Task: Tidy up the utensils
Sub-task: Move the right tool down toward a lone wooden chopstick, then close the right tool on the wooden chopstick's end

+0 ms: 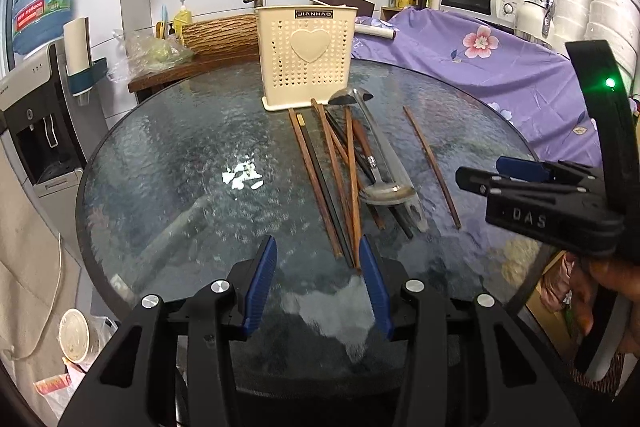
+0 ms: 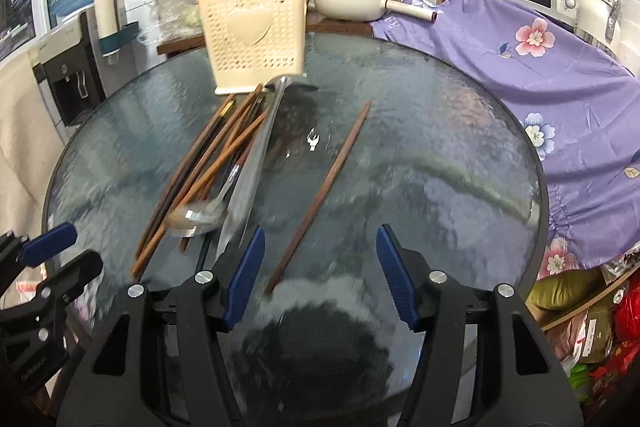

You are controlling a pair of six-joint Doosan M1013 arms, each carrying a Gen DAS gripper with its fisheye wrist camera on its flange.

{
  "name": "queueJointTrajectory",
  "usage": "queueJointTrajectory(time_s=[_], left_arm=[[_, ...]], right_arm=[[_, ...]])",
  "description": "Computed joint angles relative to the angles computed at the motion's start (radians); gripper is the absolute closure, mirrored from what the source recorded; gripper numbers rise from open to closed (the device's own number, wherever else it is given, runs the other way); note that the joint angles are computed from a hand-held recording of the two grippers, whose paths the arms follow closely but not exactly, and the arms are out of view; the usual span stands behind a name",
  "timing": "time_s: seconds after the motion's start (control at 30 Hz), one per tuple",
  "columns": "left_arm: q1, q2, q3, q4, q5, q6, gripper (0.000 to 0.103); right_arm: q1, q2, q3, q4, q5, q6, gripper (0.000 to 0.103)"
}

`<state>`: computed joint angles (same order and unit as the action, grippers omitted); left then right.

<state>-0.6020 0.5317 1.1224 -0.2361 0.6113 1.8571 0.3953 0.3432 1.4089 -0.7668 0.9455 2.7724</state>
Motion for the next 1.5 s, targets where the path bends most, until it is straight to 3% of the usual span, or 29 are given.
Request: queueJointTrajectory(time_s=[0.23,0.47,0.63,0.77,1.03,1.33,1.5], left_arm=[[0.002,0.011,-0.021,-0.045,0.041,0.027,0.064],[-0.009,0.015,-0.019,-0.060,0.055,0.068,0.067],[-0.015,0.036,-0.043,-0.035,0.097,0.055,0.078],[-0.013,0.051,-0.062,-0.027,0.117,0.041,0.081],[-0.022,0.054,-0.064,0.012,0.106,0.025,0.093],[-0.021,0.045,-0.047,0.010,0.071,0.005,0.098],[-0.018,0.044,-0.046,0.000,0.074,0.004,0.098]], right_arm=[[-0.007,0.014,-0.021,0.057,0.011,-0.051,0.045],[0.004,0.019,-0.016,0.085,0.017,-0.065,0.052],[0.005,0.027,-0.023,0.106,0.040,-0.083,0.059],[0.002,0.028,-0.020,0.121,0.034,-0.082,0.064],[0.000,0.036,-0.038,0.142,0.063,-0.046,0.068],[0.016,0.039,-0.037,0.107,0.080,0.021,0.096],[0.010,0.016,-0.001,0.104,0.023,0.044,0.097]])
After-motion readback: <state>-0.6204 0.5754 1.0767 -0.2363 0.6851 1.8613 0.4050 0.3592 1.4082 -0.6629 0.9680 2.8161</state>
